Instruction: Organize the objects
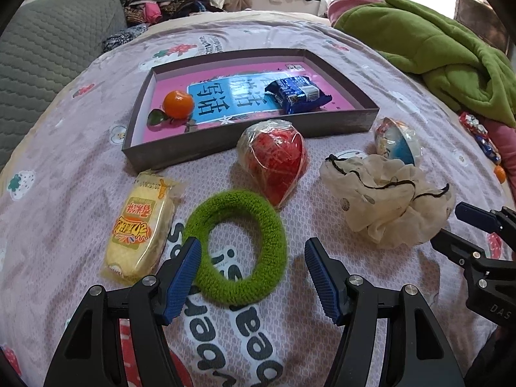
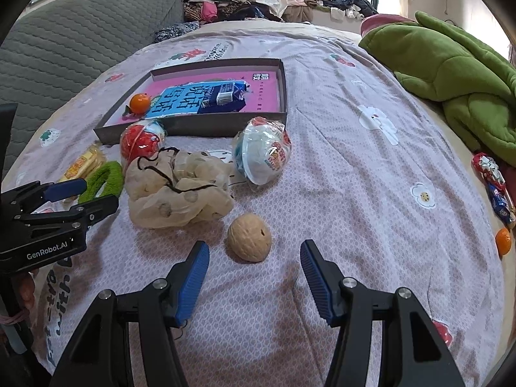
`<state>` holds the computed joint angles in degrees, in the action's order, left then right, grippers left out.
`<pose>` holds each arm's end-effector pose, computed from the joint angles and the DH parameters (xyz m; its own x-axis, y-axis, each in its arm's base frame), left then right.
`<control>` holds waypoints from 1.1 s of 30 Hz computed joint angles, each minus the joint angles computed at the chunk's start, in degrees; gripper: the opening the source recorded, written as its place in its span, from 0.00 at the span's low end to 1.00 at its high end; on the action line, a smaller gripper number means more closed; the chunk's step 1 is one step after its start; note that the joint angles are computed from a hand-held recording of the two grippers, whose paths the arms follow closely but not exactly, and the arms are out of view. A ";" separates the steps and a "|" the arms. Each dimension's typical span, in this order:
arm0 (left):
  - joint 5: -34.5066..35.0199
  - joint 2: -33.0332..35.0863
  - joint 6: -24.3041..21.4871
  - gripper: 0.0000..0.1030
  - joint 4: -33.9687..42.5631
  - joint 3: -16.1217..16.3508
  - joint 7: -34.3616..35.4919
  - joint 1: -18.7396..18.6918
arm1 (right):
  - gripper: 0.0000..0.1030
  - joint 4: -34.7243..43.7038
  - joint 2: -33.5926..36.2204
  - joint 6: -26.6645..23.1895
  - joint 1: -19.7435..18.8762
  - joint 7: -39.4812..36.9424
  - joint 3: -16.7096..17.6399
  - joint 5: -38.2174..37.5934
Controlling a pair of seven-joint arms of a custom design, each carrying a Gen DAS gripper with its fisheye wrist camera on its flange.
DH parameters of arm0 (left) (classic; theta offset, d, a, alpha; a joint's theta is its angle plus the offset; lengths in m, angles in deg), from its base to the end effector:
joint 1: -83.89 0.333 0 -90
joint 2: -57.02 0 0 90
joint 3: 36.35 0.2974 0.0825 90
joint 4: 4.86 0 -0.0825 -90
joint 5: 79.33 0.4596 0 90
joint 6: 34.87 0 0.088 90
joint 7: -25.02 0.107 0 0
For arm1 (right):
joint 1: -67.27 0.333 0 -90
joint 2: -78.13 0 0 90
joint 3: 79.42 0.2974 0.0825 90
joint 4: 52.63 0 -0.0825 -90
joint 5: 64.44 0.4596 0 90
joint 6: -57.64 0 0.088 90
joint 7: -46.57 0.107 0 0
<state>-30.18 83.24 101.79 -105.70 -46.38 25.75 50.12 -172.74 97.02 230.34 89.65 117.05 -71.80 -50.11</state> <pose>0.5364 -0.4935 0.2681 0.2281 -0.9736 0.0064 -0.8095 -0.1933 -0.5544 0.5892 0.3175 0.2543 0.5734 -0.8191 -0.0169 -0.6820 -0.4658 -0.5638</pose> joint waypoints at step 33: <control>-2.87 0.90 7.93 0.12 -1.09 1.15 1.60 0.79 | 0.32 2.82 3.12 -1.38 -3.97 -6.99 4.69 5.75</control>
<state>-33.05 84.14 109.73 -106.79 -45.24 27.35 50.92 -169.92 100.13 228.96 85.68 110.06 -67.11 -44.36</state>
